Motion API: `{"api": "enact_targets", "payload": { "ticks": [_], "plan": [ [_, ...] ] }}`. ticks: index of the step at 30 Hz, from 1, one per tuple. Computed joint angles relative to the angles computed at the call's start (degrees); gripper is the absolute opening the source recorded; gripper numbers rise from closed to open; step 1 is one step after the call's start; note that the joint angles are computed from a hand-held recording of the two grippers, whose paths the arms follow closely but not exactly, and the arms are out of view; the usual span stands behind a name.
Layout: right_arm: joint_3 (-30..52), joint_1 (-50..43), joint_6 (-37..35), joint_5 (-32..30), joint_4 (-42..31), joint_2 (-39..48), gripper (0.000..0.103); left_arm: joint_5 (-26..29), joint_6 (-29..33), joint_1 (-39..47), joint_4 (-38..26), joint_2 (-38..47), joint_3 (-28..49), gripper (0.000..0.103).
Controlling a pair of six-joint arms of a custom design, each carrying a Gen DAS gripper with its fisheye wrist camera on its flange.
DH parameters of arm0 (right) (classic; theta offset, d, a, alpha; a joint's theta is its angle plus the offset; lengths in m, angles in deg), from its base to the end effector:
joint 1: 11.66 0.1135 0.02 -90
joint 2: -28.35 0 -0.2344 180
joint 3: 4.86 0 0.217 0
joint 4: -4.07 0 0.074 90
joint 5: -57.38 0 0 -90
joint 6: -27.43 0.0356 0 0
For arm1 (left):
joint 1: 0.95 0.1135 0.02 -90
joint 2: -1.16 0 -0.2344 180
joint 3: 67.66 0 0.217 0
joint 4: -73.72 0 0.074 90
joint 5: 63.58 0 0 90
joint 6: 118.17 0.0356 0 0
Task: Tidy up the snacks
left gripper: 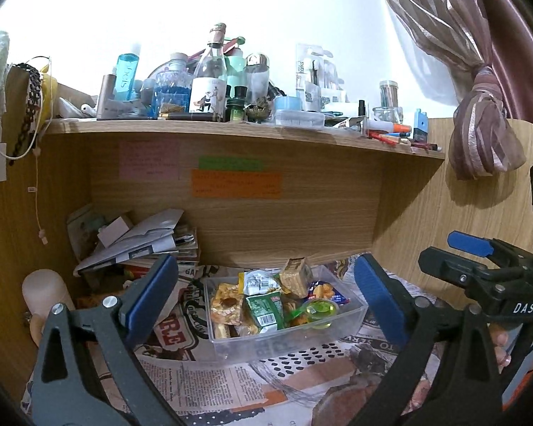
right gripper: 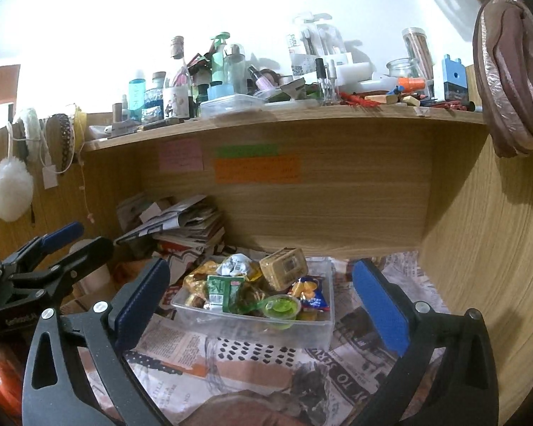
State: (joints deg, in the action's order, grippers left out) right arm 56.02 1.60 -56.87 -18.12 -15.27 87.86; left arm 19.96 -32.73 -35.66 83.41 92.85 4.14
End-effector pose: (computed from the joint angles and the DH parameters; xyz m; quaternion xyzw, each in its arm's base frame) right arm 0.2173 0.0421 0.2872 0.0211 0.8055 -0.0046 0.5921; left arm 0.2806 -0.1895 0.2546 0.1643 0.7490 -0.1745 0.6177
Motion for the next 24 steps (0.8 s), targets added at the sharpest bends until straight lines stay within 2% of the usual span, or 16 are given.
{"api": "enact_targets", "payload": {
  "ticks": [24],
  "plan": [
    [-0.2,0.02,0.24,-1.1,0.62,1.11,0.103,0.1,-0.7,0.51,-0.31,2.61,1.63,0.102]
  ]
}}
